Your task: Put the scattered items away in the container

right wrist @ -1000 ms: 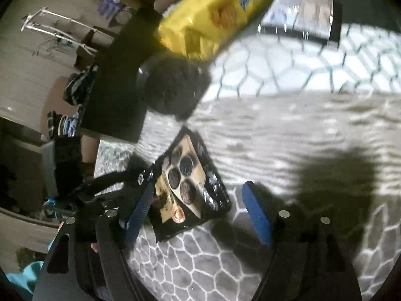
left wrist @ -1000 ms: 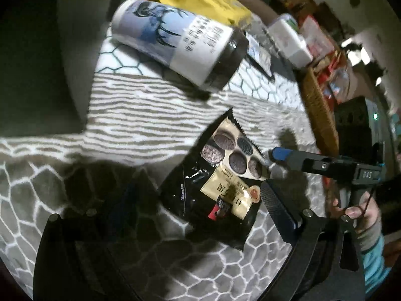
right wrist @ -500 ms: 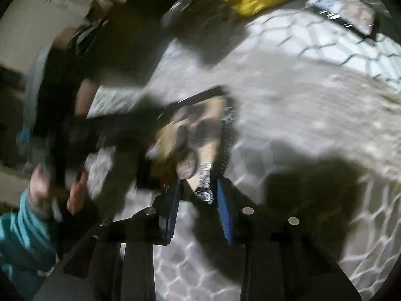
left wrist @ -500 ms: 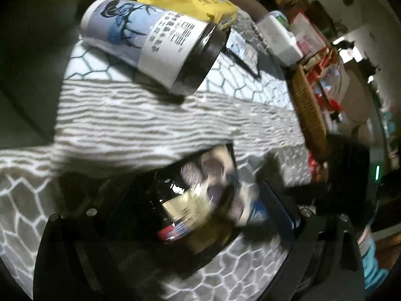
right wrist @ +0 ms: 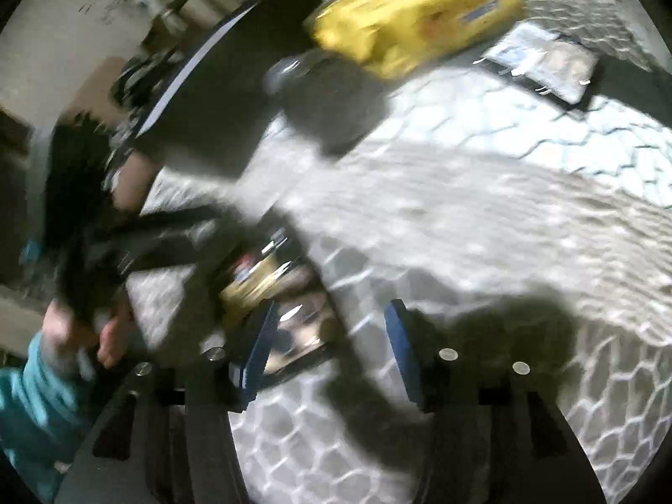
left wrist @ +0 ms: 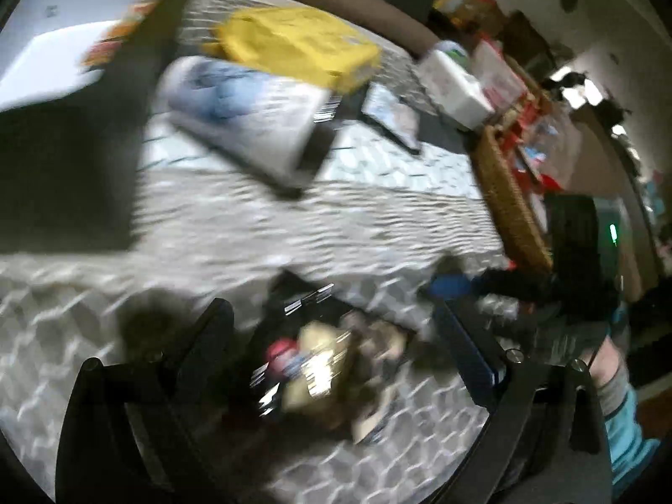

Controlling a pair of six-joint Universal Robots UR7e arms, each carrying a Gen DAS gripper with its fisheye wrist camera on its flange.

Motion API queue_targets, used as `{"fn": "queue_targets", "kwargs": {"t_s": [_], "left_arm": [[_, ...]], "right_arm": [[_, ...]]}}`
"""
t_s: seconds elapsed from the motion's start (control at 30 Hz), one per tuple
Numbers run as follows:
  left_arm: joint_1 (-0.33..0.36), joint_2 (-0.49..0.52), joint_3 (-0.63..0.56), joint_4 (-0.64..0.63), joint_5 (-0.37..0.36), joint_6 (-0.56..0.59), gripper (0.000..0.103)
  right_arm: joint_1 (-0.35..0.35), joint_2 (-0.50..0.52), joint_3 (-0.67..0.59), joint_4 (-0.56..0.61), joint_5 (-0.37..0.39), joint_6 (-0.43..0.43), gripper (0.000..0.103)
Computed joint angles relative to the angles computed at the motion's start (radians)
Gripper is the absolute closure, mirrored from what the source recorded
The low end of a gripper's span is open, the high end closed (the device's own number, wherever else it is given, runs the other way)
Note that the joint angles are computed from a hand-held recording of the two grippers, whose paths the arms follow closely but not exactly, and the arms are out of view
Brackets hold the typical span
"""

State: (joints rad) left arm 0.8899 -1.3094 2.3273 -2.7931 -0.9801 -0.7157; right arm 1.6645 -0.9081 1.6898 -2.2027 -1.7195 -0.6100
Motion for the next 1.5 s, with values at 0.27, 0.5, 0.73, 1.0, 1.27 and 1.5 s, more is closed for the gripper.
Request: {"fn": "queue_targets", "kwargs": {"t_s": [0.27, 0.5, 0.73, 1.0, 1.27, 1.5], "left_arm": [[0.026, -0.040, 0.103, -0.020, -0.041, -0.081, 0.006], [0.018, -0.013, 0.095, -0.065, -0.123, -0.043, 0.006], [0.037, 0.075, 0.036, -0.109, -0.173, 0.032, 0.005], [0.078, 0.073, 0.026, -0.178, -0.188, 0.046, 0.003], [0.000, 0.044, 0.084, -0.104, -0.120, -0.065, 0.015], [0.005, 0.078, 0.099, -0.216, -0.095, -0.065, 0.053]], "right_arm": [[-0.022, -0.029, 0.068, 0.016, 0.034, 0.076, 0.047], [0.000, 0.005, 0.069, -0.068, 0.019, 0.004, 0.047], [0.011, 0.005, 0.079, -0.007, -0.006, -0.039, 0.047], [-0.026, -0.037, 0.040, 0.050, 0.032, 0.001, 0.047], [-0.011, -0.006, 0.044, 0.006, 0.000, -0.019, 0.060], [-0.010, -0.008, 0.077, 0.014, -0.018, -0.038, 0.088]]}}
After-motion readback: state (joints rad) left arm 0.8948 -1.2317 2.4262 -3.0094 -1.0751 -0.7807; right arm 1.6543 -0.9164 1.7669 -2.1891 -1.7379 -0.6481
